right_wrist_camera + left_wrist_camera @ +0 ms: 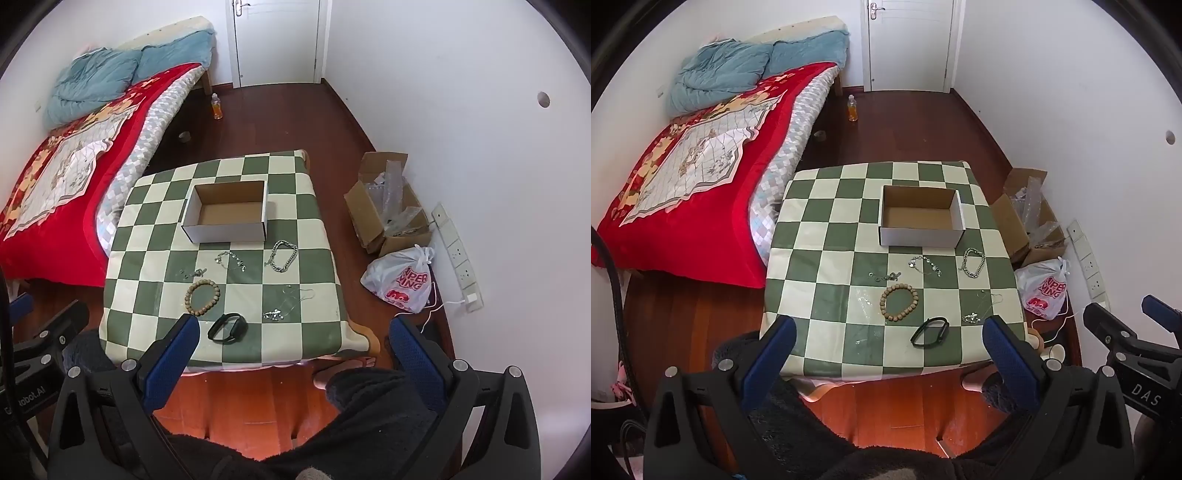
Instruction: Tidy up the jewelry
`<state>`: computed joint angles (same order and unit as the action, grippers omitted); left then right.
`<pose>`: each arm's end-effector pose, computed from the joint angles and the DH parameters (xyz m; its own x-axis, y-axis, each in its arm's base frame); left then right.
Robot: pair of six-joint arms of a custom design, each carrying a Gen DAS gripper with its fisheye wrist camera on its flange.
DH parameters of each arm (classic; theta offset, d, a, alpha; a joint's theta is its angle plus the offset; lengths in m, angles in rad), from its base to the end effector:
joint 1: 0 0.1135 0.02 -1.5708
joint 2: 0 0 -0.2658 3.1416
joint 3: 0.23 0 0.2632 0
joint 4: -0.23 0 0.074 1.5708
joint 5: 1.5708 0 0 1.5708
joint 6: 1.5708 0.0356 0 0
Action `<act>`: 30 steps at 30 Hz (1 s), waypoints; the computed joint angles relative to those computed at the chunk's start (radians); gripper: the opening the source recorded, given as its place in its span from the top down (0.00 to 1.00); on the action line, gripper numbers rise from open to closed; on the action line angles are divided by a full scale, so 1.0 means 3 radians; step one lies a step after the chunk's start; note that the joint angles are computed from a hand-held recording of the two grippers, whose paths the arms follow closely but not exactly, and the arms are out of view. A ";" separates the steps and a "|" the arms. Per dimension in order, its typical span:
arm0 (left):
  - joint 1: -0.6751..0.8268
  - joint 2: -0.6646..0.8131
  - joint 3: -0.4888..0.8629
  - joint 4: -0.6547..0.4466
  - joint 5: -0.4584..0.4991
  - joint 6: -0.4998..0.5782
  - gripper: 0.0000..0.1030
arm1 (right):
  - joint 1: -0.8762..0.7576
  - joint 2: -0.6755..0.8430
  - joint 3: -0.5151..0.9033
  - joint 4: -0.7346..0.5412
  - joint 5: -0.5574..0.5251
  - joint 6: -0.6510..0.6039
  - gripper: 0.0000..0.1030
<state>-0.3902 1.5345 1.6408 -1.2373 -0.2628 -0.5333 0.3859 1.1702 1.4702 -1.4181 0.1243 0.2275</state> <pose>0.2855 -0.1074 0.3679 -0.8554 -0.1790 -0.4861 -0.1972 0.9803 -0.0140 0.1789 0.0679 0.3930 -0.8846 -0.1178 -0.4513 -0.1270 0.9919 -0.0100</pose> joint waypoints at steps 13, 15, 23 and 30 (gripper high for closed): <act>-0.0084 0.0028 0.0047 0.0006 -0.0059 -0.0065 0.00 | 0.0005 -0.0032 -0.0024 -0.0018 0.0055 -0.0017 0.00; -0.0065 0.0012 0.0064 -0.0019 -0.0052 -0.0040 0.00 | 0.0048 -0.0005 0.0063 -0.0081 0.0076 0.0016 0.00; -0.0059 -0.0024 0.0064 -0.0047 -0.0041 -0.0026 0.00 | 0.0035 -0.0030 0.0032 -0.0067 0.0061 0.0001 0.00; -0.0100 -0.0072 -0.0012 -0.0013 -0.0053 -0.0062 0.00 | -0.0032 -0.0041 0.0082 -0.0130 0.0039 -0.0074 0.00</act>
